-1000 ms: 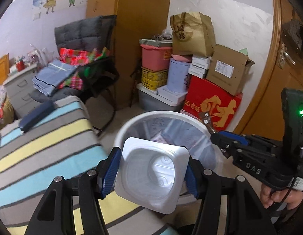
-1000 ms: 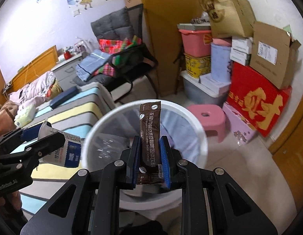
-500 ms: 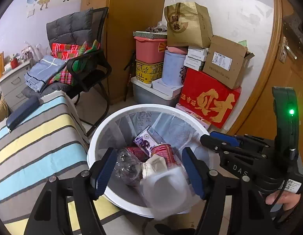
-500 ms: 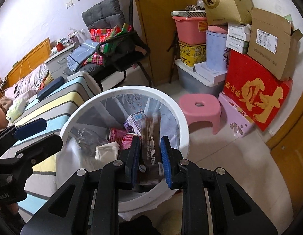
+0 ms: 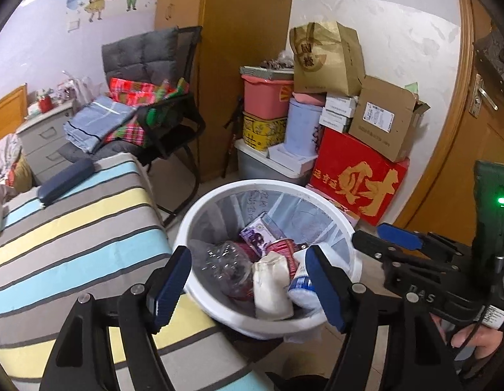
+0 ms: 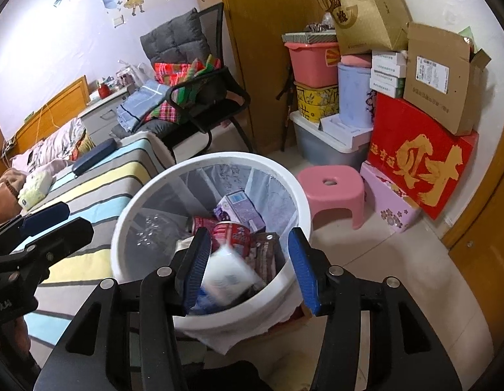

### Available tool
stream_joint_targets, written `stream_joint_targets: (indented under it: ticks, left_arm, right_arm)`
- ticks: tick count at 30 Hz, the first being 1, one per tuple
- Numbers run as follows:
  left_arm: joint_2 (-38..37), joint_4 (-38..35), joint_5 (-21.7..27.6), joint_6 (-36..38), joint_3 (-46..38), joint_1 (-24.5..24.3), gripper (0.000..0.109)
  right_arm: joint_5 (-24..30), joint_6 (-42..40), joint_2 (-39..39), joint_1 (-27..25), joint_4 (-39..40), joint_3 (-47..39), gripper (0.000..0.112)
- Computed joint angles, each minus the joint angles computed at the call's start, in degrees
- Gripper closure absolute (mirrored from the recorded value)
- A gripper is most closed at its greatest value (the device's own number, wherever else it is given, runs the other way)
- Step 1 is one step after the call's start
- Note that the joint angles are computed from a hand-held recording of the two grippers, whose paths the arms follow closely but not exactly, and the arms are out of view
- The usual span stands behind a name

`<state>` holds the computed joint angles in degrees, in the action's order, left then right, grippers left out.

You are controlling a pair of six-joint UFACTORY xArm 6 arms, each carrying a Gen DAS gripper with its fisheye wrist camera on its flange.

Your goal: Collect trash

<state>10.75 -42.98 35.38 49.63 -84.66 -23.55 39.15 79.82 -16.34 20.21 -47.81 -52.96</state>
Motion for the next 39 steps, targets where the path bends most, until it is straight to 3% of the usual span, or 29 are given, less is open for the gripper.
stream_joint_targets:
  ticks: [11,16,22,39]
  left_arm:
    - [-12.9,0.0,-11.29,0.71,16.51,0.97,0.036]
    - [-17.15,-3.9,-11.56,3.97,21.19,2.12,0.036]
    - [-20.05,-2.22,-16.78,2.39,25.42,2.12,0.036]
    - [-21.11,-1.83,-16.62,1.23,26.39,3.47,0.036]
  right_arm:
    - [8.16,9.72,-1.87,9.93,-10.58,-0.36,0.061]
    - [10.33,13.16,-1.27,13.25,-13.33,-0.6,0.061]
    - [11.98,13.68,-0.4,15.32,-13.87,-1.35,0.061]
    - [11.82,15.19,0.21,16.36,-14.53,-1.78,0.061]
